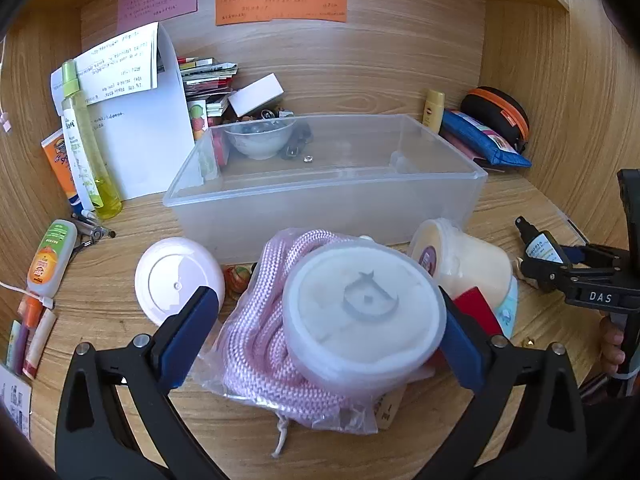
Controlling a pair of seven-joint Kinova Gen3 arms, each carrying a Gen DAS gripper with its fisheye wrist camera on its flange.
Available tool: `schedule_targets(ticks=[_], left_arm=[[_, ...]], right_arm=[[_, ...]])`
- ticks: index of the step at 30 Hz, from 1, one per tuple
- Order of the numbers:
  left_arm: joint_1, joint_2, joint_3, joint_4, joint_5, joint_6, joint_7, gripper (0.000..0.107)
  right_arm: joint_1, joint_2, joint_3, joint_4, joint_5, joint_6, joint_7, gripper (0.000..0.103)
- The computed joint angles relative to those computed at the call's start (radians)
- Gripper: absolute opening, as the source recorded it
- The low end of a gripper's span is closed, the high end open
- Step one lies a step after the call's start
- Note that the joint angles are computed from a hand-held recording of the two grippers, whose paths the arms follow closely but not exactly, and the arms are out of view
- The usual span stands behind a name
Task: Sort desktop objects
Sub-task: 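Grasp the green spray bottle with right gripper while left grasps white container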
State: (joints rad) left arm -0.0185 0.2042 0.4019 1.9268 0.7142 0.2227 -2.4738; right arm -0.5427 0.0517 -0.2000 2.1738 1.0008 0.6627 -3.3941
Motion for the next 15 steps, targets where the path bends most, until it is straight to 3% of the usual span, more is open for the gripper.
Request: schedule_targets(ticks=[4, 9, 11, 13, 15], left_arm=[[-0.021, 0.010, 0.025, -0.009, 0.024, 0.009, -0.041, 0.086], [-0.029, 0.013, 0.044, -0.005, 0.035, -0.017, -0.070, 0.080], [-0.055, 0.013, 0.075, -0.001, 0.055, -0.030, -0.100, 0.070], [-0.078, 0.016, 0.098, -0.002, 0.071, -0.026, -0.122, 0.065], [-0.095, 0.022, 0.108, -0.009, 0.091, -0.013, -0.141, 0.065]], right_arm=[[0.007, 0.002, 0.005, 0.002, -0.002, -0.010, 0.003, 0.052], [0.013, 0.002, 0.009, 0.000, -0.008, -0.017, 0.006, 0.048], [0.014, 0.000, 0.009, 0.000, -0.010, -0.022, 0.003, 0.046], [0.020, -0.007, 0.011, 0.003, -0.011, -0.037, 0.005, 0.038], [0.016, -0.006, 0.006, 0.000, -0.005, -0.018, -0.002, 0.038]])
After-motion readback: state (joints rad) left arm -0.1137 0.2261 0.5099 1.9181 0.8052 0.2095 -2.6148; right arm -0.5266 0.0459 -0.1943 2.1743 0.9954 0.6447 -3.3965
